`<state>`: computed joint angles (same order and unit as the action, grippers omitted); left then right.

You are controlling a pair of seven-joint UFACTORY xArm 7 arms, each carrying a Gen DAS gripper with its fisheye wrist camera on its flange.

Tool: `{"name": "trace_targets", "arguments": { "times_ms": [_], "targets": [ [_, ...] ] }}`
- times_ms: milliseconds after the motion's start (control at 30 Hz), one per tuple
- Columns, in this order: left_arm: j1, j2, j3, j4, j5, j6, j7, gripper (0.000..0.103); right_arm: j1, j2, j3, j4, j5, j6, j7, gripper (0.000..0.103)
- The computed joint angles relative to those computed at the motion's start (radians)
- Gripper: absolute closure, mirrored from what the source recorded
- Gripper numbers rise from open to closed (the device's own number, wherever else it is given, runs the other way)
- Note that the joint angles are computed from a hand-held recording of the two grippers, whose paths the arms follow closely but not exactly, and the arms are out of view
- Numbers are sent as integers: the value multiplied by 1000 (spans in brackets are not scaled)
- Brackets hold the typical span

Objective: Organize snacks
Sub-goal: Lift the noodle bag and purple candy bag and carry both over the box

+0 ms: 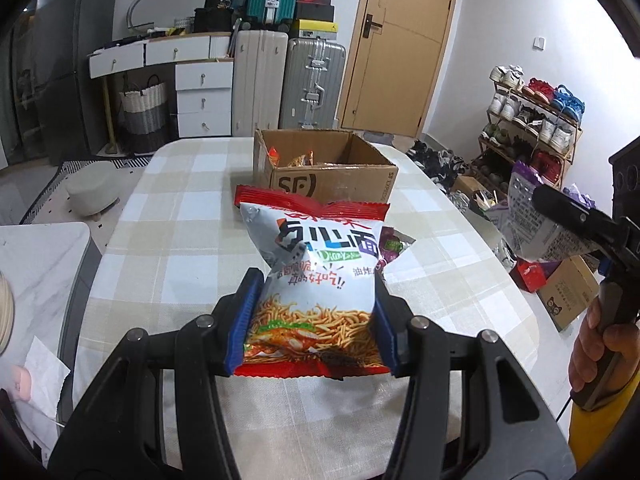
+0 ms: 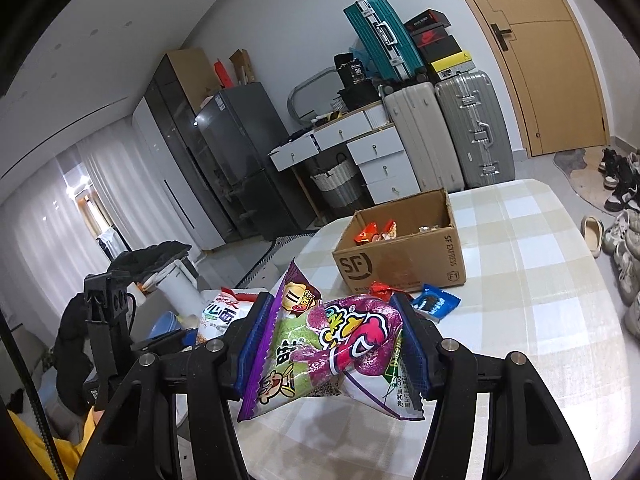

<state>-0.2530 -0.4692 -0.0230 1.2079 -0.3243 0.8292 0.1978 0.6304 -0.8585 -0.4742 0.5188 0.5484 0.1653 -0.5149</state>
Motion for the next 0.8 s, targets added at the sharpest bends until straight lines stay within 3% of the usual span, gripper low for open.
{"name": "trace_targets", "arguments": {
  "times_ms": [367,800],
  "targets": [
    [19,67,12,98,-7,28,-14,55,120,73,-36,95,1,-37,-47,43],
    [34,303,-22,394,-24,81,-2,55,205,256,-127,301,90,15,-159,43]
  ]
}}
